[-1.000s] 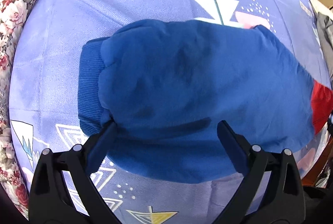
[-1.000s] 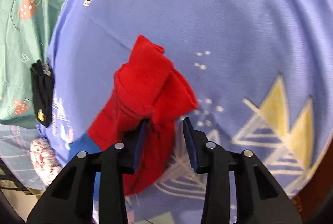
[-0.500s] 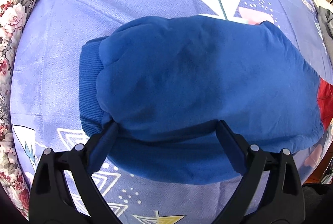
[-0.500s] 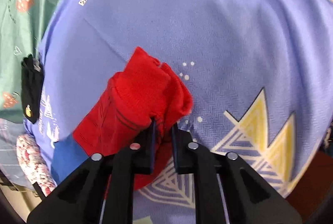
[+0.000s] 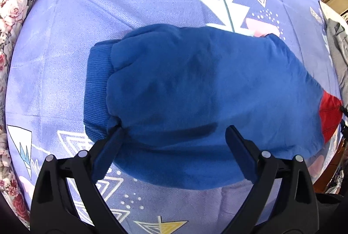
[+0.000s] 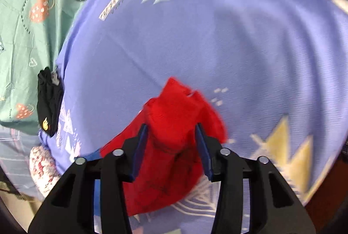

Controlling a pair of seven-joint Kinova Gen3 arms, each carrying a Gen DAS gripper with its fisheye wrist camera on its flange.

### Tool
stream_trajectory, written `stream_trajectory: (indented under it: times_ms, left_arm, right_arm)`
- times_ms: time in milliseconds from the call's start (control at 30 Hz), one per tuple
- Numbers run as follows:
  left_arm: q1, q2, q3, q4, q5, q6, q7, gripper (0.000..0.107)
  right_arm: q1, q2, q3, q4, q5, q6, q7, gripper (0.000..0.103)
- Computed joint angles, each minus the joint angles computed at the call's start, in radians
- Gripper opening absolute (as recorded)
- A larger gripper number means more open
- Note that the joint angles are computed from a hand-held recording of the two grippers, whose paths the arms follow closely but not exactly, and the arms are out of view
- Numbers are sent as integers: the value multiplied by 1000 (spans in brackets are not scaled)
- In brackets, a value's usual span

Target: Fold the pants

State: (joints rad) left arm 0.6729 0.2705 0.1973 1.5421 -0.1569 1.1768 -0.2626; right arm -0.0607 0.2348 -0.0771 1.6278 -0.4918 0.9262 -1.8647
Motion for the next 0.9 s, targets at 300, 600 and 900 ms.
stream_trajectory:
  times_ms: [300, 600, 900]
  left_arm:
    - [-39, -8, -5, 16, 31, -25, -61, 95]
    - [-29, 21, -11, -20, 0, 32, -70, 95]
    - [18, 36, -9, -41, -33, 62, -26, 95]
  right_arm:
    - [-181, 5, 95, -234, 218, 274, -160, 18]
    - [-175, 23, 133, -71, 154, 135, -96, 60]
    - [118, -89, -129, -6, 127, 67, -18, 62]
